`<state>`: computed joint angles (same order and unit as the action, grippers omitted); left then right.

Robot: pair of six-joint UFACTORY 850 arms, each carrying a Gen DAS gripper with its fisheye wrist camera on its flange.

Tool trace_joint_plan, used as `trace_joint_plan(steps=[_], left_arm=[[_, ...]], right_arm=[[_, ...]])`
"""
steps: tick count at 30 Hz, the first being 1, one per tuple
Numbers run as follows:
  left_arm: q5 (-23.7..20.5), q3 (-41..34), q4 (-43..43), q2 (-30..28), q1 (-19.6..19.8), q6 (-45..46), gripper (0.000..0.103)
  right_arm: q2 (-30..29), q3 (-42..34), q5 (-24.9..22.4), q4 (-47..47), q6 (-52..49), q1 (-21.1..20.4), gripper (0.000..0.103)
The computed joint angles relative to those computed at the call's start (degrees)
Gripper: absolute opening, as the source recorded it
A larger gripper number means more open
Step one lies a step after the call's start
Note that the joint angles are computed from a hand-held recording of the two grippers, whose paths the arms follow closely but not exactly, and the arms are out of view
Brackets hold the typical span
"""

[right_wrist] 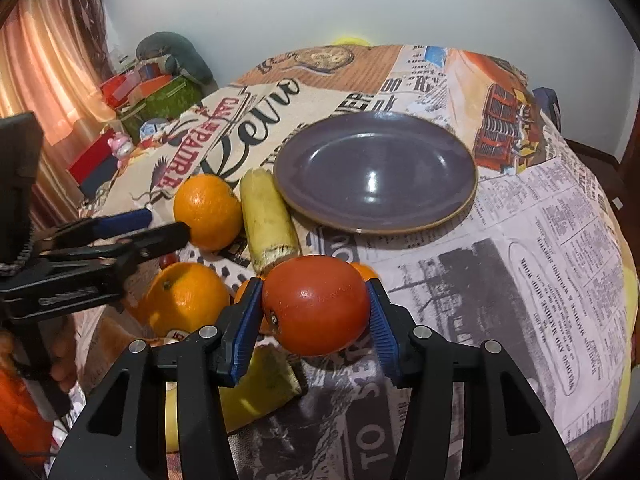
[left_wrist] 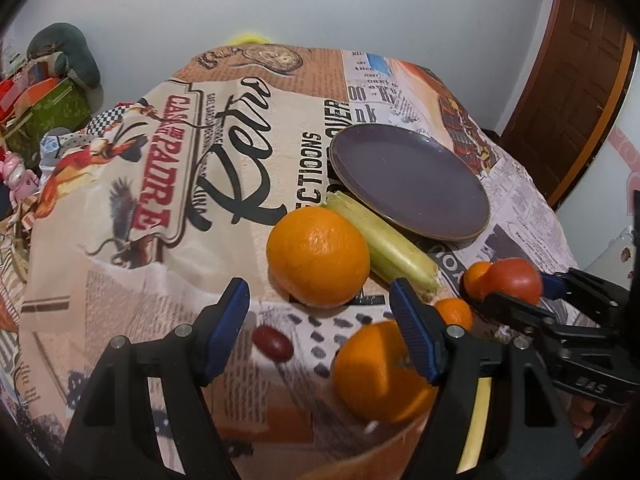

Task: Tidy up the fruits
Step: 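Lift the tomato toward the grey plate with the right tool while the left tool grasps the large orange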

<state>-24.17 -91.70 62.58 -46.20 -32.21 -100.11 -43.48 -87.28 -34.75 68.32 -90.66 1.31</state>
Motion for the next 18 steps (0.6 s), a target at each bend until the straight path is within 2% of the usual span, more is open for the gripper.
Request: trace_joint_plan(steps=[5,13,15,18], left_arm=[[-0.2,-3.6,-6.9,-2.7,1.2,6.0,0.073],[0.4,-6.4,-8.4,-4.8,2.0,8.3,0.073],[0.9,-6.2,-7.1,-4.8,2.1,7.2,0.067],[1.0,-6.1,-6.3,-4.8,2.0,7.0,0.066]], right_arm=[[-0.4,-1.3,-0.1,1.0,0.0,-0.2,0.047],[-1.5,-3.1,-0.3,0.2,1.4,-0.2,0.047],[-1.8,-3.5,-0.5,0.0,1.8,-0.2,0.047],[-1.9,-3.6,-0.4,0.2,1.7,-0.2,0.047]])
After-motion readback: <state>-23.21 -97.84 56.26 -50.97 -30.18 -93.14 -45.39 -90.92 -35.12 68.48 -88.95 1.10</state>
